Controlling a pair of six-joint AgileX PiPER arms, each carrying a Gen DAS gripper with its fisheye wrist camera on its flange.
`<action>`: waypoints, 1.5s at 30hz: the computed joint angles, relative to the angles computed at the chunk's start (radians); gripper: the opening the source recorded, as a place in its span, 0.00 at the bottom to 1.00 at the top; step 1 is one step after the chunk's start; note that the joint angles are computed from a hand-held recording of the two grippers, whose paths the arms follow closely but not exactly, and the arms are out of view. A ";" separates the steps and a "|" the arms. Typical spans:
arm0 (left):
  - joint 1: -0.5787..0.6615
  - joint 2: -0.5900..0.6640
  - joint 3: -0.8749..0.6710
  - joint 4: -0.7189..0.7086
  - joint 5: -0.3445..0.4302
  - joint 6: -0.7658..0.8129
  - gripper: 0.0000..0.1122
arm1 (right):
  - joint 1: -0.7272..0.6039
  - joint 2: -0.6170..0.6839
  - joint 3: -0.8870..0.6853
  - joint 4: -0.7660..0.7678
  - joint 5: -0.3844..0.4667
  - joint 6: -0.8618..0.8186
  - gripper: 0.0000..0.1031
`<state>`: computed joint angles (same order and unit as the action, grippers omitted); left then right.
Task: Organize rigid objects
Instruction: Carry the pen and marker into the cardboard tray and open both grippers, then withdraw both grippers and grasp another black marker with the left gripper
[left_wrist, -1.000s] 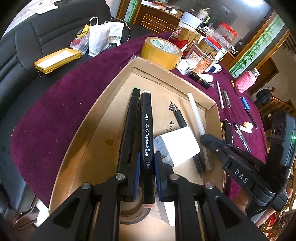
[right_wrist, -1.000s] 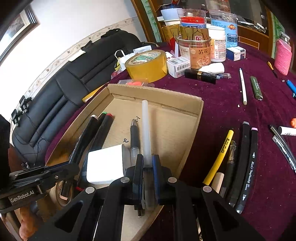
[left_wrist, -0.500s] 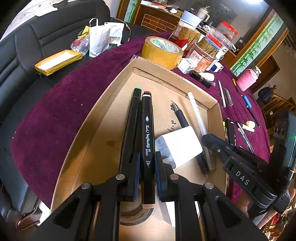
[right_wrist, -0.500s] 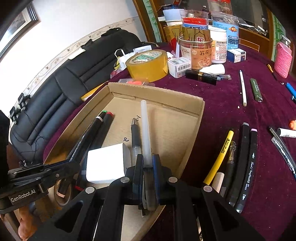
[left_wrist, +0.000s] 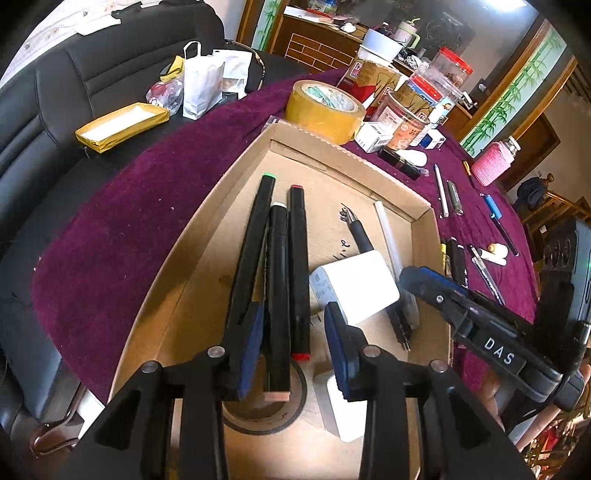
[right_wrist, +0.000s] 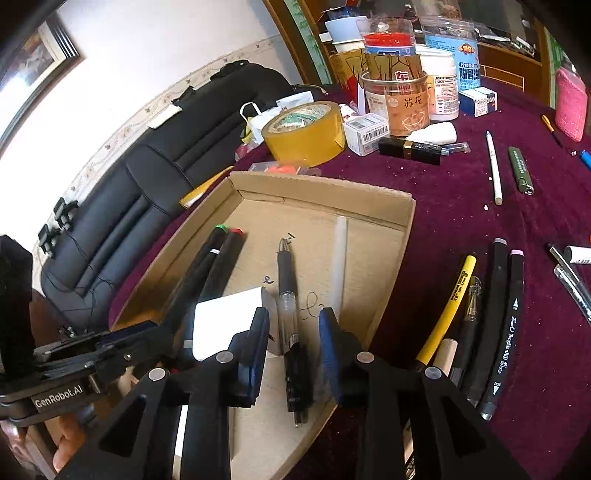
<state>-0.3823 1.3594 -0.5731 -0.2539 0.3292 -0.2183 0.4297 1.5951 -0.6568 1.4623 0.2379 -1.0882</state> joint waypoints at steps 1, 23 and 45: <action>-0.012 -0.013 0.004 0.034 0.002 -0.038 0.30 | -0.007 -0.005 0.005 0.027 0.013 -0.029 0.31; -0.560 0.008 -0.081 0.673 0.010 -0.867 0.47 | -0.598 -0.476 0.169 -0.440 0.491 0.156 0.52; -0.603 0.531 -0.622 0.502 0.142 -0.576 0.32 | -1.149 -0.233 0.203 -0.259 0.592 -0.268 0.52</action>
<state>-0.9853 1.8903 -1.1956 0.2478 0.4711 -0.7939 -0.7197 1.3621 -0.4537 1.2034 0.8304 -1.3559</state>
